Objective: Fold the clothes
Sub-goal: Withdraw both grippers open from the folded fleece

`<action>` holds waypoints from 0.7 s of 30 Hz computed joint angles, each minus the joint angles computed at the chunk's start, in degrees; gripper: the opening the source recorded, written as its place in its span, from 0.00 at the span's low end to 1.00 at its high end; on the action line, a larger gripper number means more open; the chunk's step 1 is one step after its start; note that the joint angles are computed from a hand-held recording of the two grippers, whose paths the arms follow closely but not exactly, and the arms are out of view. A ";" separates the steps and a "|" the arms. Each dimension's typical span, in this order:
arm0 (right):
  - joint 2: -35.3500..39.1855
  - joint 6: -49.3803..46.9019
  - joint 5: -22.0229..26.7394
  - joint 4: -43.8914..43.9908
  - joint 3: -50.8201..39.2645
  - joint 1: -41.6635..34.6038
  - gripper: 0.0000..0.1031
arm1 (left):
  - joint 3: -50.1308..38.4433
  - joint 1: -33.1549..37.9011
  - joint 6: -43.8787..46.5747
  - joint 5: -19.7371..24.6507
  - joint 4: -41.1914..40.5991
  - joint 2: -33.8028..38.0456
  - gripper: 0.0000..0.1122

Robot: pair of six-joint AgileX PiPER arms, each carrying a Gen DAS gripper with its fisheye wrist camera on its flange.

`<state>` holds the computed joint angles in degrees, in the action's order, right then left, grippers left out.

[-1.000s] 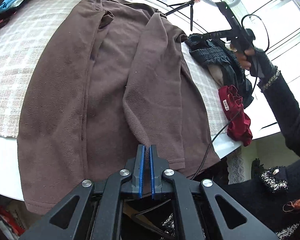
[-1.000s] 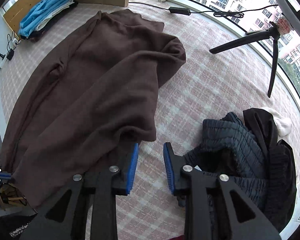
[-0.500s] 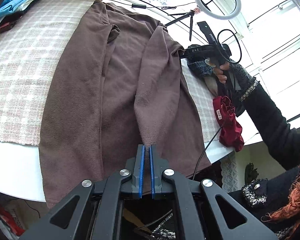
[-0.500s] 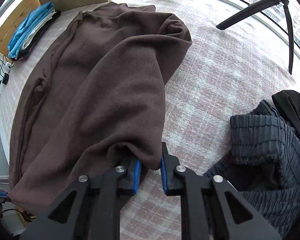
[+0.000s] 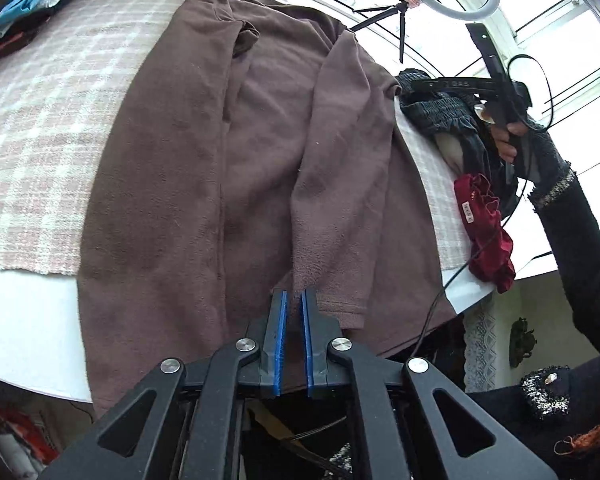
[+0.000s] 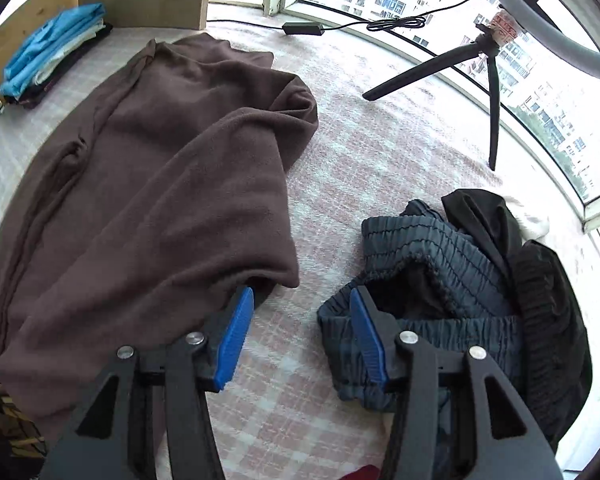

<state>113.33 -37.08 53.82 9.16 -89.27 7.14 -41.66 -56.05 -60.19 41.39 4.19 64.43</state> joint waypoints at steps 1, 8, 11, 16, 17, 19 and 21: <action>0.01 -1.13 3.39 4.41 -0.68 -1.15 0.48 | -0.97 -0.94 -2.09 2.73 2.79 -0.06 0.05; 1.12 9.93 1.38 3.51 5.24 4.50 0.48 | -12.67 -13.18 1.99 9.34 10.29 7.93 0.36; 4.74 11.46 3.21 6.13 2.12 3.10 0.48 | -18.68 -13.30 10.34 8.34 8.62 18.98 0.37; 7.17 12.71 4.32 8.77 -1.42 1.97 0.48 | -17.25 -7.71 18.23 3.49 3.38 24.51 0.02; 7.37 13.01 3.95 8.73 -1.70 2.06 0.48 | -16.03 -5.32 20.95 2.28 -0.70 23.05 0.03; 7.35 11.91 3.60 9.24 -1.96 2.15 0.32 | -13.06 -1.47 25.80 -0.44 -7.71 18.54 0.03; 7.97 11.21 5.44 9.19 -3.87 2.19 0.06 | -12.92 -0.94 27.40 -0.15 -10.05 14.69 0.03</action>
<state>121.31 -25.86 59.26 18.34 -93.14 9.32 -54.58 -56.99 -32.80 41.24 -5.87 79.12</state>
